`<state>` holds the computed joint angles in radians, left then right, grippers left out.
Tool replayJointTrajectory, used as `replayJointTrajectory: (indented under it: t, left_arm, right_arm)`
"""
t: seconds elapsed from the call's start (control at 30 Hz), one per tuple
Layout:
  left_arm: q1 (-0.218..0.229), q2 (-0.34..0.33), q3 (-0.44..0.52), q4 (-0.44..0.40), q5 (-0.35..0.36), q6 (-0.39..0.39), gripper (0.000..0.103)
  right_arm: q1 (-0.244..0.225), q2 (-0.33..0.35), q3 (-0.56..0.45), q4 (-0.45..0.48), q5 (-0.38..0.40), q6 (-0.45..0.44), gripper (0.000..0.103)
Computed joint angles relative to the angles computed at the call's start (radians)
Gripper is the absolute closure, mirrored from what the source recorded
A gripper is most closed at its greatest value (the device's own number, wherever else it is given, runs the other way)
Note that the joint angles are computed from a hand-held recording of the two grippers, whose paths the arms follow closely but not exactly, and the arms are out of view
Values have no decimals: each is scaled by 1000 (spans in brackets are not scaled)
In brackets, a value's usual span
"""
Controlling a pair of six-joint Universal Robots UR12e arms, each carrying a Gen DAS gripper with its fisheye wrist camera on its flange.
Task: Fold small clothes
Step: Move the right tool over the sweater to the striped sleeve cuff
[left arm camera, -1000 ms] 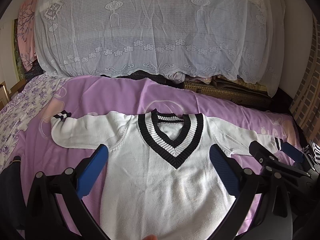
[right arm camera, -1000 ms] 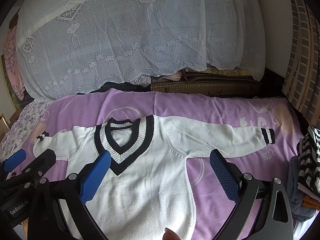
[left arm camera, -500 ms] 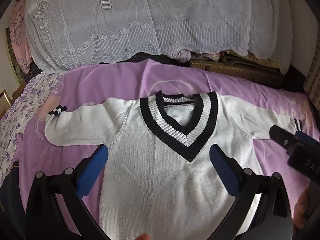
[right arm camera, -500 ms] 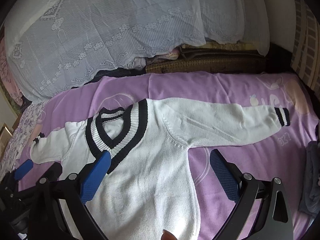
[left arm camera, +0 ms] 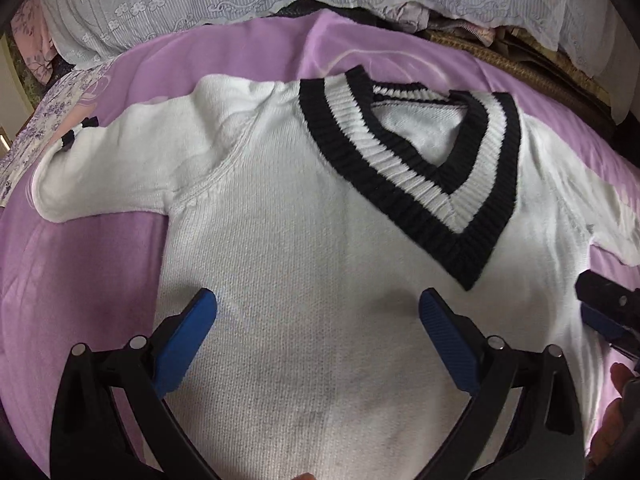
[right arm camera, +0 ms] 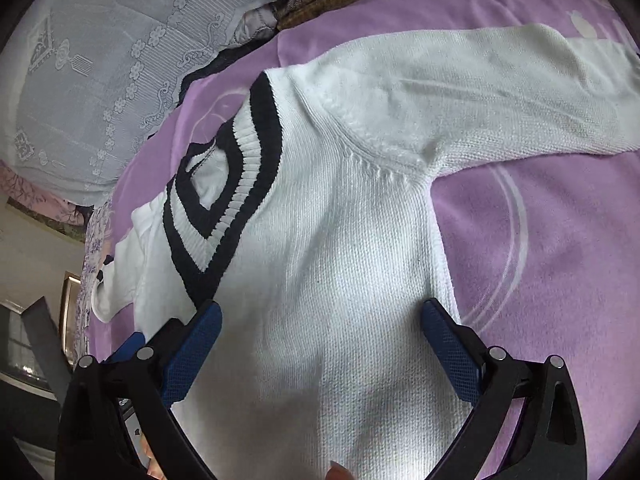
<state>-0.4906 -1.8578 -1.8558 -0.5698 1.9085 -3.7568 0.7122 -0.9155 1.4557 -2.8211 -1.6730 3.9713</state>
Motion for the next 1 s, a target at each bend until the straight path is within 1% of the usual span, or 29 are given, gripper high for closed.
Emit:
replayJointTrajectory:
  t: [0.03,0.1,0.17,0.2,0.23,0.27,0.3,0.33,0.37,0.43,0.47,0.57,0.63,0.7,0.8,0.87,0.93,1.0]
  left_arm:
    - [4,-4,-2,-1,-12,-1,4]
    - [-1,-9,-9,27,6,4,4]
    - [-7,-12,-8,26,23,7,4]
    - [-7,-13,-8,30,25,9,4]
    - [-6,-13,-11,36,23,9,4]
    - [-5,-12,-15,45,20,9,4]
    - [-3,-12,-17,52,17,10,4]
    - [-2,-11,-19,57,14,11,4]
    - [-1,-12,-19,59,11,11,4]
    - [-2,-13,-19,62,11,11,4]
    - [-2,-13,-19,61,12,11,4]
    - [-6,-14,-22,71,21,9,4]
    - [-6,-15,-21,71,22,8,4]
    - [-6,-15,-20,70,23,8,4]
    - [-7,-13,-19,70,18,9,4]
    - [-5,-8,-21,74,3,15,4]
    - [-4,-5,-25,96,-21,20,4]
    - [-15,-14,-16,87,4,22,4]
  right_arm:
    - [-1,2,6,-24,1,-11,3]
    - [0,5,22,-82,-4,-41,3]
    - [12,18,49,-207,-48,-98,3]
    - [15,21,55,-235,-64,-119,3]
    - [14,20,54,-231,-63,-124,3]
    - [10,15,59,-246,-53,-106,3]
    - [1,7,77,-288,-40,-70,3]
    - [-9,-2,104,-357,-32,-23,3]
    - [-17,-15,131,-398,-58,33,3]
    - [-24,-49,179,-413,-168,141,3]
    - [-34,-64,206,-431,-193,174,3]
    - [-75,-117,295,-459,-214,281,3]
    - [-93,-142,347,-498,-248,339,3]
    - [-106,-162,375,-496,-276,353,4]
    - [-126,-182,399,-481,-300,342,4]
    - [-140,-186,413,-493,-309,354,4]
    - [-155,-185,418,-509,-317,354,4]
    - [-164,-176,400,-490,-339,341,4]
